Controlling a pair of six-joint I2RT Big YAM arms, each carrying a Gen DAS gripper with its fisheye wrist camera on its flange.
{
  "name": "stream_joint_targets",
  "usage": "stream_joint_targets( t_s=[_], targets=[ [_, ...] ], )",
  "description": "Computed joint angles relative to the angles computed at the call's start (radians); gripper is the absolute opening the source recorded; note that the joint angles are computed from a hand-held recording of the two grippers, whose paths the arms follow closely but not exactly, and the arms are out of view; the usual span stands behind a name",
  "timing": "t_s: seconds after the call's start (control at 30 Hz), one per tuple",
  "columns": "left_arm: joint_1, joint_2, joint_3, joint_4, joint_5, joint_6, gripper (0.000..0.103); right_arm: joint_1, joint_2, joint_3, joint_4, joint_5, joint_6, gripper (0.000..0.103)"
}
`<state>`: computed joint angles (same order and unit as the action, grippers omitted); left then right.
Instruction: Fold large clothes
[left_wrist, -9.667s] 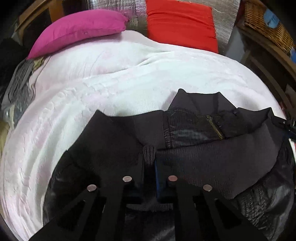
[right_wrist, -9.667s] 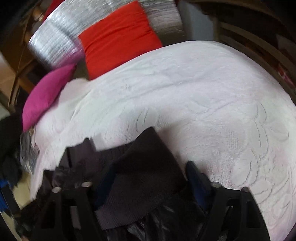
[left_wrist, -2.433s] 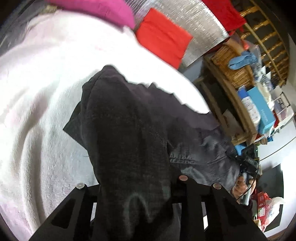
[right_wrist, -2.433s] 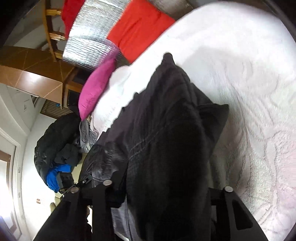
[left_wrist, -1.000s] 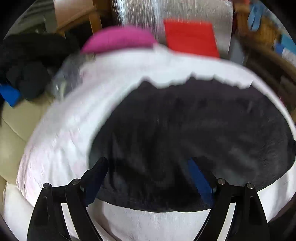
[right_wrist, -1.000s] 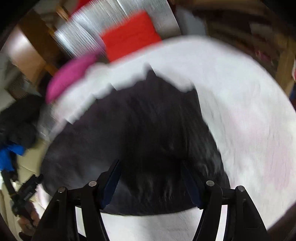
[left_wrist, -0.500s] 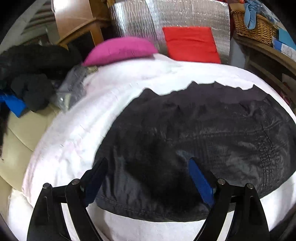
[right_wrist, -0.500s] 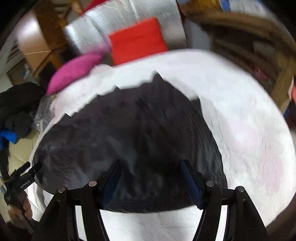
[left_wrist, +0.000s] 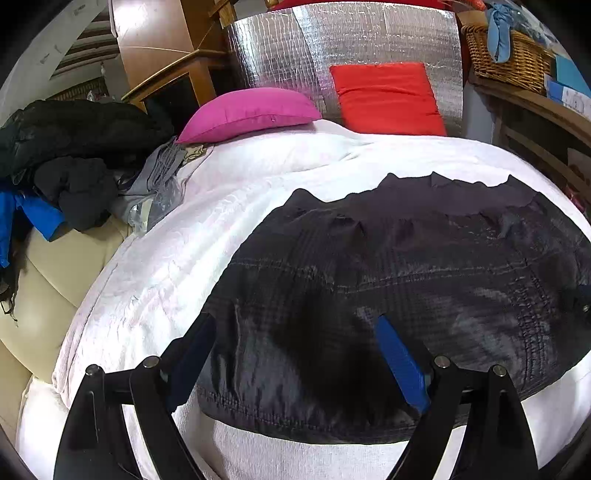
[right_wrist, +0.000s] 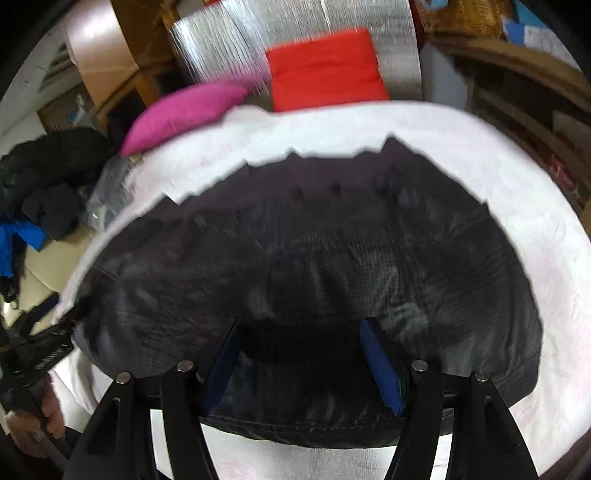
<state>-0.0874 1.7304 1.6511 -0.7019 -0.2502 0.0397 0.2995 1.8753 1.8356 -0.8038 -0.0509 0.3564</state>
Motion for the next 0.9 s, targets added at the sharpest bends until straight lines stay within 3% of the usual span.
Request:
stream_joint_targets(
  t_s=[0.13,0.33,0.43,0.5,0.6,0.73,0.9],
  targets=[
    [-0.002,0.015,0.006,-0.016,-0.008,0.002,0.089,0.0,0.015,0.014,-0.01,0.001,0.011,0.069],
    [-0.003,0.044,0.019,-0.042,-0.017,-0.006,0.089,0.0,-0.052,-0.079,0.169,0.024,0.035,0.07],
    [-0.004,0.05,0.018,-0.036,-0.022,-0.007,0.089,-0.004,-0.006,-0.021,0.102,0.011,0.045,0.07],
    [-0.002,0.055,0.024,-0.044,-0.019,-0.014,0.089,-0.001,0.069,0.081,-0.027,0.025,0.035,0.07],
    [-0.002,0.054,0.029,-0.053,-0.019,-0.023,0.089,0.011,0.075,0.098,-0.038,0.064,0.007,0.07],
    [-0.003,0.028,0.015,-0.055,-0.003,-0.038,0.089,0.013,0.029,0.042,0.013,0.066,0.022,0.07],
    [-0.018,-0.043,-0.042,-0.03,-0.028,-0.051,0.089,0.037,-0.092,-0.09,0.131,0.176,0.007,0.07]
  ],
)
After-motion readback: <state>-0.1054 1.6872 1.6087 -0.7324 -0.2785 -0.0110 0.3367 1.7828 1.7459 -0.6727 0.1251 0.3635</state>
